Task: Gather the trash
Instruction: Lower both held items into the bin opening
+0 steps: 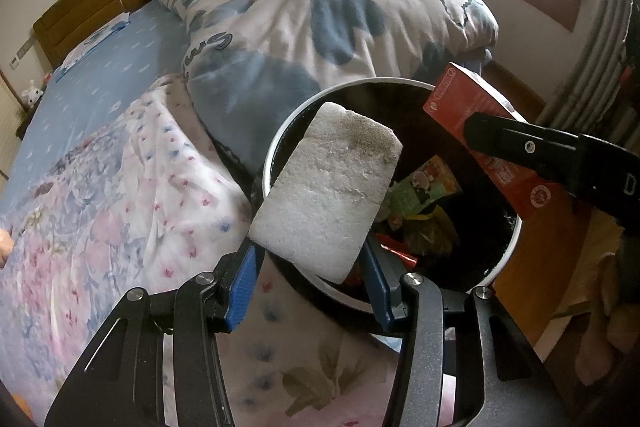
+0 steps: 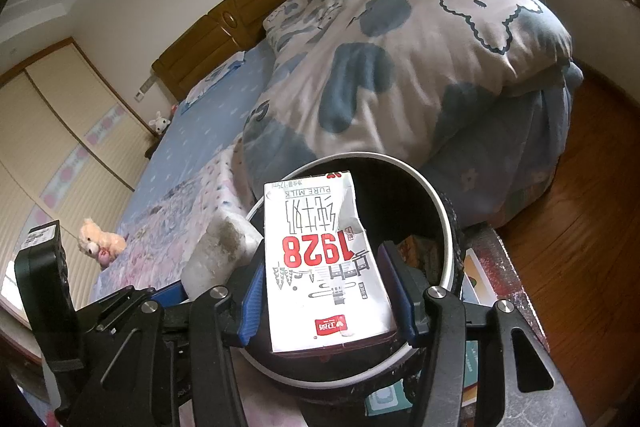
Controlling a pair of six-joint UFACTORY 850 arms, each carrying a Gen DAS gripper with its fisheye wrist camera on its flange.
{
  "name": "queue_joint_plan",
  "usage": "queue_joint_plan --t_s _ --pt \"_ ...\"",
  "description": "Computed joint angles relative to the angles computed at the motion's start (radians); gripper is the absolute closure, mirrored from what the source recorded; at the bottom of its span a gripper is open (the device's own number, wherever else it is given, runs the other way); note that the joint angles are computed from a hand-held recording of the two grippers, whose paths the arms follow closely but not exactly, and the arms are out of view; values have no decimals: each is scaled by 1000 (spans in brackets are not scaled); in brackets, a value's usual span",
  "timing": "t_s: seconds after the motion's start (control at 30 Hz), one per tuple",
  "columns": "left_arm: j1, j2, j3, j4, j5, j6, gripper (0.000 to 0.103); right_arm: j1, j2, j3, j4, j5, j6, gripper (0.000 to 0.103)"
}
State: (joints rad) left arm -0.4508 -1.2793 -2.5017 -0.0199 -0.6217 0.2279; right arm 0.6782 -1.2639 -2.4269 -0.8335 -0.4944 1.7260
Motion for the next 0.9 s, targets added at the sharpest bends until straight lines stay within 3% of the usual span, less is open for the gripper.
queue_joint_plan --t_s 0.7,0.77,0.9 --pt "-2 -52 -95 21 -47 -12 55 -5 -17 -40 45 -18 -61 49" --pt "-6 -96 -177 27 -85 -21 55 -6 -19 -43 46 -19 -63 49" --pt "-4 -100 -185 25 -89 -18 55 -6 -21 -48 52 -21 -69 49"
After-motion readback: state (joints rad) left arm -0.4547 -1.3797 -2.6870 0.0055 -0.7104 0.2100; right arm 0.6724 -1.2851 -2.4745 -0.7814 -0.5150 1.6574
